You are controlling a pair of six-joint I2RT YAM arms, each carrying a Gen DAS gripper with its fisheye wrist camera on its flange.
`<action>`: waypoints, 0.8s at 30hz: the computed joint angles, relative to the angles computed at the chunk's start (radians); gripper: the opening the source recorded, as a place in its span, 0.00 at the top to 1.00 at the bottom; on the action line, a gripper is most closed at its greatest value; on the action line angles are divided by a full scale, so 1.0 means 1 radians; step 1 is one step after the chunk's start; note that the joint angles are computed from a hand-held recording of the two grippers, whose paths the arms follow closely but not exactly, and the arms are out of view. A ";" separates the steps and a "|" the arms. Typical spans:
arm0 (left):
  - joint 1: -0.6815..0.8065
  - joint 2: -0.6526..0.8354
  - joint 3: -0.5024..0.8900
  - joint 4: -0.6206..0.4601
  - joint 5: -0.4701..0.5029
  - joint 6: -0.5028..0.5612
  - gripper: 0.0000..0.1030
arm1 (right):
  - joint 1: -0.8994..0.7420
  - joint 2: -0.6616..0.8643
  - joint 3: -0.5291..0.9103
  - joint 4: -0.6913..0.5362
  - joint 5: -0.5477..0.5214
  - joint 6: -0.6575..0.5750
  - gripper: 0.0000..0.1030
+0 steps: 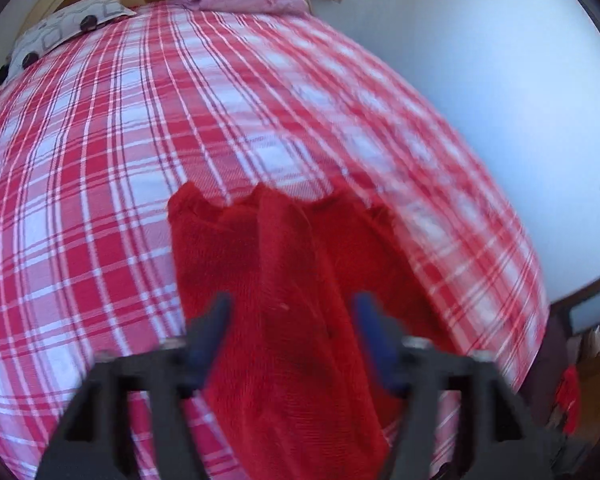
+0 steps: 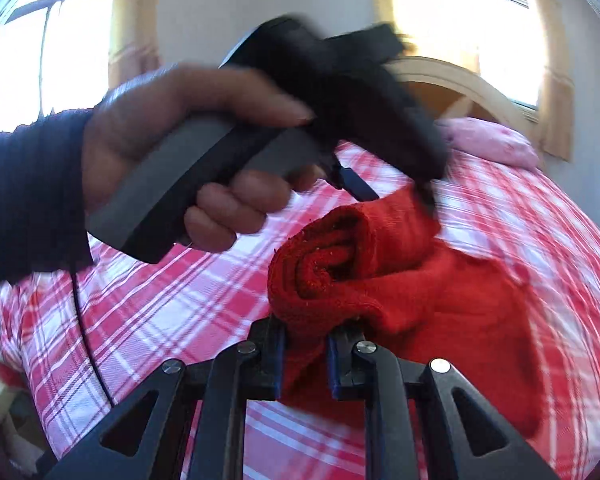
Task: Fold small clothes
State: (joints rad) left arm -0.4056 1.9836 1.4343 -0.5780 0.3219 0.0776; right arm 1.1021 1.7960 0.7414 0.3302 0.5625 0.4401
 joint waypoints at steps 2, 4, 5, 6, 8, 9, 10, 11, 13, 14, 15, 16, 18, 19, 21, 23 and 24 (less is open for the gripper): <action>0.012 0.005 -0.029 -0.008 -0.020 0.043 0.33 | 0.018 0.079 0.095 -0.057 -0.001 -0.032 0.84; 0.043 0.025 -0.031 -0.038 0.024 0.080 0.37 | 0.029 0.153 0.178 -0.111 -0.016 -0.057 0.84; 0.060 0.035 -0.035 -0.051 0.038 0.107 0.37 | 0.036 0.188 0.219 -0.143 -0.016 -0.071 0.84; 0.068 0.034 -0.041 -0.052 0.036 0.125 0.37 | 0.045 0.221 0.260 -0.180 -0.014 -0.087 0.84; 0.073 0.008 -0.079 -0.038 0.020 0.195 0.35 | 0.047 0.258 0.298 -0.206 -0.014 -0.114 0.84; 0.065 -0.006 -0.093 -0.032 -0.003 0.226 0.34 | 0.054 0.275 0.319 -0.225 -0.006 -0.123 0.84; 0.052 -0.030 -0.116 -0.014 -0.033 0.257 0.33 | 0.063 0.287 0.343 -0.251 0.003 -0.120 0.84; 0.036 -0.053 -0.138 0.006 -0.065 0.286 0.27 | 0.060 0.295 0.351 -0.253 0.004 -0.124 0.84; -0.015 -0.076 -0.166 0.034 -0.113 0.329 0.21 | 0.050 0.318 0.377 -0.267 -0.011 -0.126 0.84; -0.043 -0.073 -0.167 0.041 -0.133 0.349 0.20 | 0.048 0.327 0.387 -0.272 -0.015 -0.124 0.84; -0.064 -0.065 -0.172 0.056 -0.163 0.375 0.17 | 0.048 0.337 0.397 -0.278 -0.015 -0.121 0.85; -0.113 -0.056 -0.188 0.081 -0.233 0.407 0.16 | 0.050 0.351 0.416 -0.291 -0.011 -0.118 0.85; -0.192 -0.021 -0.215 0.140 -0.384 0.470 0.14 | 0.051 0.360 0.423 -0.293 -0.004 -0.114 0.85; -0.226 0.003 -0.227 0.178 -0.474 0.484 0.15 | 0.048 0.363 0.424 -0.291 -0.006 -0.114 0.85; -0.252 0.072 -0.198 0.193 -0.558 0.476 0.24 | 0.042 0.366 0.423 -0.285 -0.012 -0.109 0.85; -0.224 0.089 -0.138 0.121 -0.499 0.447 0.56 | 0.041 0.352 0.399 -0.266 -0.013 -0.102 0.85; -0.204 0.097 -0.094 0.074 -0.488 0.413 0.77 | 0.037 0.350 0.394 -0.257 -0.016 -0.104 0.85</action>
